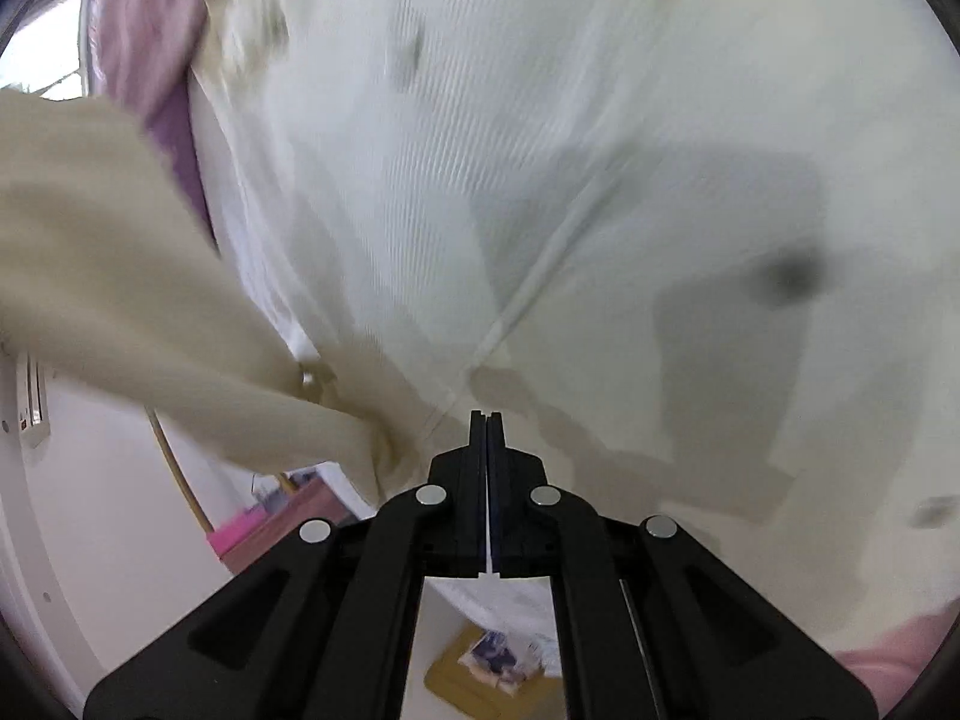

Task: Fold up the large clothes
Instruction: 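Lift the sleeve cuff with the left tool and fold it across the jacket front, then release the cuff from the left tool and smooth the folded sleeve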

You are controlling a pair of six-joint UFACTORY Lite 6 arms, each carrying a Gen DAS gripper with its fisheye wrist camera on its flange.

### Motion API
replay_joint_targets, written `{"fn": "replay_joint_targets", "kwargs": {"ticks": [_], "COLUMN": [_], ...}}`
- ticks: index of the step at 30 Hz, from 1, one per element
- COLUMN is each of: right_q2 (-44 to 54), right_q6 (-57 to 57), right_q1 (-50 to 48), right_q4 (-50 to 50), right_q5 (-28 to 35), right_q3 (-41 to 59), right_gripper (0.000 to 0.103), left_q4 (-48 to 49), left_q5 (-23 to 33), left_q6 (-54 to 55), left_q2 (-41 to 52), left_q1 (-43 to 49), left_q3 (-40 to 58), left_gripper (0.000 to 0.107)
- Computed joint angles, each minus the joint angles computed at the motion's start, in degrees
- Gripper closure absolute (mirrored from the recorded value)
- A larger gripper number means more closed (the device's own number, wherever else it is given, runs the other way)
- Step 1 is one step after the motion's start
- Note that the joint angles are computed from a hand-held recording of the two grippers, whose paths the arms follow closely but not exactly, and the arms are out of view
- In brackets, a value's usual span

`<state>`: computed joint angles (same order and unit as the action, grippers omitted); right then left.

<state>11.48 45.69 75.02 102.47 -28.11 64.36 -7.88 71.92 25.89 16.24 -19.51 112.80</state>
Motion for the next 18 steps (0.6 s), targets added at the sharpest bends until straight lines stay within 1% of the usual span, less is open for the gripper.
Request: {"fn": "replay_joint_targets", "kwargs": {"ticks": [2,3,6,8,9,10,11,12,13,14,15,16,17,18], "right_q2": [-7.45,-9.76,-15.72,-17.97,-18.98,-19.92,-21.59,-22.76,-24.67,-27.07,-29.86,-32.89,-36.16,-37.83], "right_q6": [-8.83,-10.49,-6.86,-7.48,-7.56,-7.42,-7.54,-8.75,-8.46,-9.30,-12.13,-15.90,-20.75,-25.89], "right_q1": [4.65,7.74,20.93,27.05,29.88,31.24,32.84,32.64,34.75,35.83,34.52,32.82,29.96,26.87], "right_q4": [11.99,16.47,26.83,35.59,39.01,40.84,43.07,44.58,46.57,48.08,49.16,51.51,53.86,54.52], "right_q5": [-4.10,-7.64,-22.46,-31.33,-35.39,-37.05,-39.14,-40.22,-43.58,-46.38,-46.82,-45.65,-44.84,-46.10], "right_q3": [-4.56,-5.53,-8.04,-6.56,-5.86,-6.29,-6.68,-6.82,-7.07,-7.48,-8.41,-9.63,-11.13,-11.72], "right_gripper": [0.103,0.103,0.103,0.103,0.103,0.102,0.102,0.102,0.100,0.094,0.074,0.056,0.023,0.018], "left_q4": [1.95,2.61,4.48,4.60,4.80,4.62,4.47,4.03,2.95,0.98,-0.66,-1.95,-2.45,-2.79], "left_q5": [-5.35,-7.49,-12.43,-13.75,-14.50,-14.46,-12.85,-10.98,-8.93,-7.50,-7.01,-6.30,-4.49,-2.92], "left_q6": [-2.35,-3.33,-8.24,-10.56,-11.32,-11.31,-10.60,-9.50,-7.75,-4.89,-2.20,0.49,3.07,4.58], "left_q2": [-4.29,-5.57,-6.86,-6.09,-5.88,-5.18,-4.21,-4.02,-4.20,-6.16,-8.56,-10.59,-11.59,-11.77], "left_q1": [-5.13,-6.97,-13.23,-16.13,-17.29,-18.66,-19.69,-19.81,-19.17,-17.02,-14.38,-11.46,-7.71,-4.88], "left_q3": [-11.19,-14.80,-23.62,-26.25,-27.28,-28.23,-28.49,-28.55,-28.54,-29.31,-30.10,-30.60,-29.90,-29.34], "left_gripper": [0.099,0.099,0.099,0.099,0.099,0.097,0.088,0.074,0.064,0.046,0.035,0.030,0.024,0.023]}}
